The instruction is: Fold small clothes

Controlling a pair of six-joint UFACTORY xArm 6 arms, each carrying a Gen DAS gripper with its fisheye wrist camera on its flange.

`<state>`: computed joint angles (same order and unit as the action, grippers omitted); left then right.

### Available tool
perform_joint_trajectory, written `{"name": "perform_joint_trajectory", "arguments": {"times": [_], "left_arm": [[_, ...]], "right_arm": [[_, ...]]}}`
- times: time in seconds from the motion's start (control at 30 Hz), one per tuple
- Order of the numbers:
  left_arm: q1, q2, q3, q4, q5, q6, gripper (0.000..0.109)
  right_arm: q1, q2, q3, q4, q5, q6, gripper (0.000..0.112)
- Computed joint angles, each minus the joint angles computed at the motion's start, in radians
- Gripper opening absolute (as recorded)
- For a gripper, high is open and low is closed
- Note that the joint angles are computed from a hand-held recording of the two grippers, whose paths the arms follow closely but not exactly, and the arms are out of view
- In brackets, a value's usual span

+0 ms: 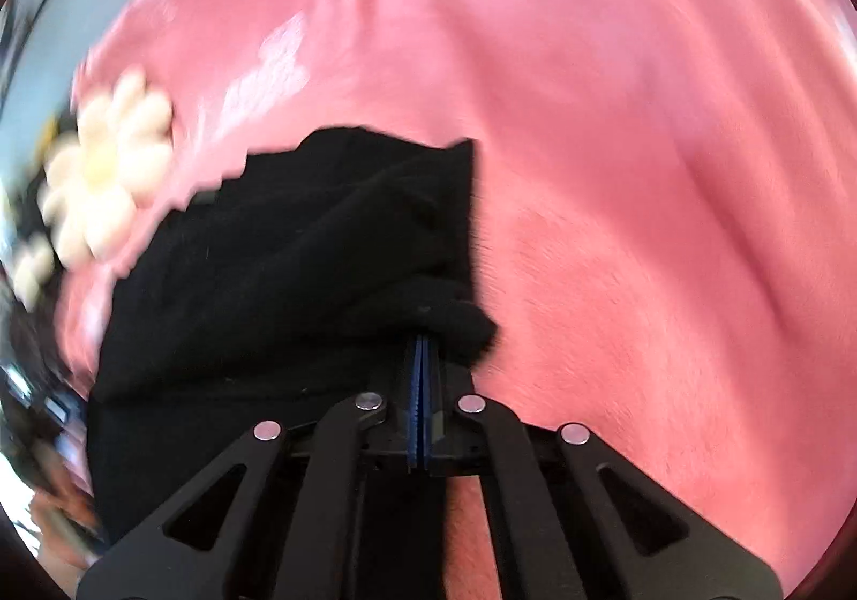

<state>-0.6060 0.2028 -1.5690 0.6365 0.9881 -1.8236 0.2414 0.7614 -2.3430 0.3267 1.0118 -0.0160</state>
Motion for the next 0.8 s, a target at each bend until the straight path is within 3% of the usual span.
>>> {"name": "perform_joint_trajectory", "arguments": {"times": [0.07,0.23,0.3,0.33,0.43,0.53,0.63,0.8], "left_arm": [[-0.021,-0.029,0.035,0.055,-0.007,-0.044,0.071],[-0.093,-0.014,-0.009,0.099,0.025,-0.006,0.080],[-0.119,0.015,-0.062,0.069,0.058,0.061,0.080],[-0.124,0.014,-0.066,0.058,0.061,0.081,0.080],[-0.169,0.014,-0.086,0.033,0.114,0.130,0.081],[-0.203,-0.039,-0.017,0.002,0.116,0.106,0.081],[-0.254,-0.124,0.085,-0.048,0.139,0.055,0.081],[-0.347,-0.287,0.285,-0.114,0.097,-0.140,0.081]], "right_arm": [[0.019,-0.113,0.169,-0.109,-0.100,-0.009,0.008],[0.019,-0.206,0.298,-0.060,-0.144,-0.104,0.009],[0.020,-0.229,0.330,-0.077,-0.153,-0.093,0.039],[0.023,-0.272,0.389,-0.070,-0.177,-0.109,0.045],[0.027,-0.393,0.553,-0.066,-0.206,-0.167,0.046],[0.017,-0.535,0.740,-0.065,-0.230,-0.209,0.049],[-0.011,-0.685,0.915,-0.057,-0.209,-0.229,0.054],[-0.111,-0.876,1.104,0.011,-0.063,-0.309,0.061]]}}
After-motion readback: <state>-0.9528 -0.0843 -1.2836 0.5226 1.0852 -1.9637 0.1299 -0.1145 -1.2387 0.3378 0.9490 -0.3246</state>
